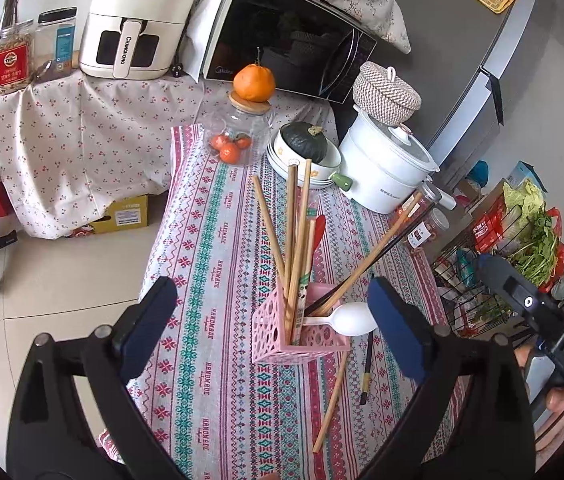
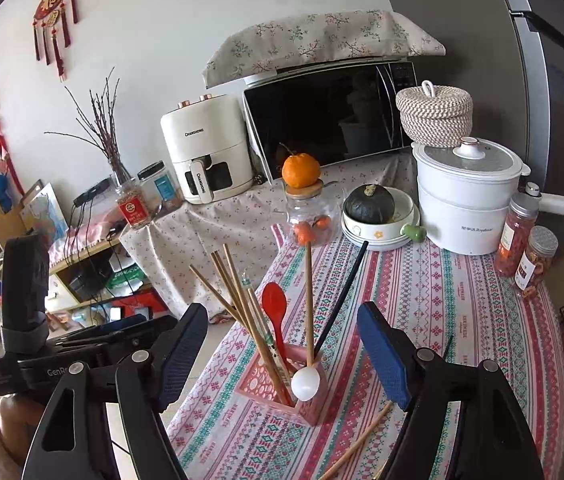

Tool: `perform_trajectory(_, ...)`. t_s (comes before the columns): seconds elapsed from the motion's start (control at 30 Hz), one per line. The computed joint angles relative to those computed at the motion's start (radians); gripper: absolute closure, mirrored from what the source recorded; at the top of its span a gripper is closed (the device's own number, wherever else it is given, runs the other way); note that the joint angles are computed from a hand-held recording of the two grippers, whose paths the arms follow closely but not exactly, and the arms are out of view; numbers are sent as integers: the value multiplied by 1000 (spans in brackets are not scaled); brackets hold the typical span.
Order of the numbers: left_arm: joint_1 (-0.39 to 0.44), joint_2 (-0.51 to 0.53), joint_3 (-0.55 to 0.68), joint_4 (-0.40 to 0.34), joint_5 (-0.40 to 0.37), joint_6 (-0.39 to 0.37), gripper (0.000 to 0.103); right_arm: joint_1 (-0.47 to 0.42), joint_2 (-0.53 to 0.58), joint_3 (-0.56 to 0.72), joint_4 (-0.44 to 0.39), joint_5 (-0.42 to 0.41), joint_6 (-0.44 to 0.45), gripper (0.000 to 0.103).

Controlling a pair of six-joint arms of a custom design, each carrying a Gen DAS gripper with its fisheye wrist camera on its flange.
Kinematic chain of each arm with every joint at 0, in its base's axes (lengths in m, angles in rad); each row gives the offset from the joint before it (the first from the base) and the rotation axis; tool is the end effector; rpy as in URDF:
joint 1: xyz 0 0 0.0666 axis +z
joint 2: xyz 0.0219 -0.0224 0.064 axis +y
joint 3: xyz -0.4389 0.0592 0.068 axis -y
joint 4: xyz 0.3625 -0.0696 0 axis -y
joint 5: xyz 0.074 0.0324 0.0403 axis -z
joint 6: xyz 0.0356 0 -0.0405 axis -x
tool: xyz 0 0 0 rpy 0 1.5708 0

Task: Organize utensils
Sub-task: 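Reach both tools toward the remaining wooden chopstick and black stick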

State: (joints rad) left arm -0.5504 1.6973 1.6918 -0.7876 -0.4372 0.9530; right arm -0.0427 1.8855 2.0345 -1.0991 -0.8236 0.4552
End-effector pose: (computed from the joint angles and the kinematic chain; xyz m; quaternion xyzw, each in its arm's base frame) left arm 0.5034 -0.2917 0.4796 -0.2612 0.8686 -0.1061 0.4074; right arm 0.6384 -0.0015 0.5007 -0.2984 0.8291 0.3004 0.3651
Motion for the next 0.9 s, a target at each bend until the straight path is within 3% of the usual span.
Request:
perform_trajectory(0.23, -30, 17, 22, -69, -36, 1, 4, -47, 27, 43, -25, 34, -3, 8)
perform_trajectory(0.5, -70, 77, 83, -142, 16, -46, 4, -85, 60, 59, -55, 132, 76, 8)
perform_trajectory(0.9, -137, 290, 340, -320, 86, -177, 4, -135, 175, 170, -152, 301, 108, 8)
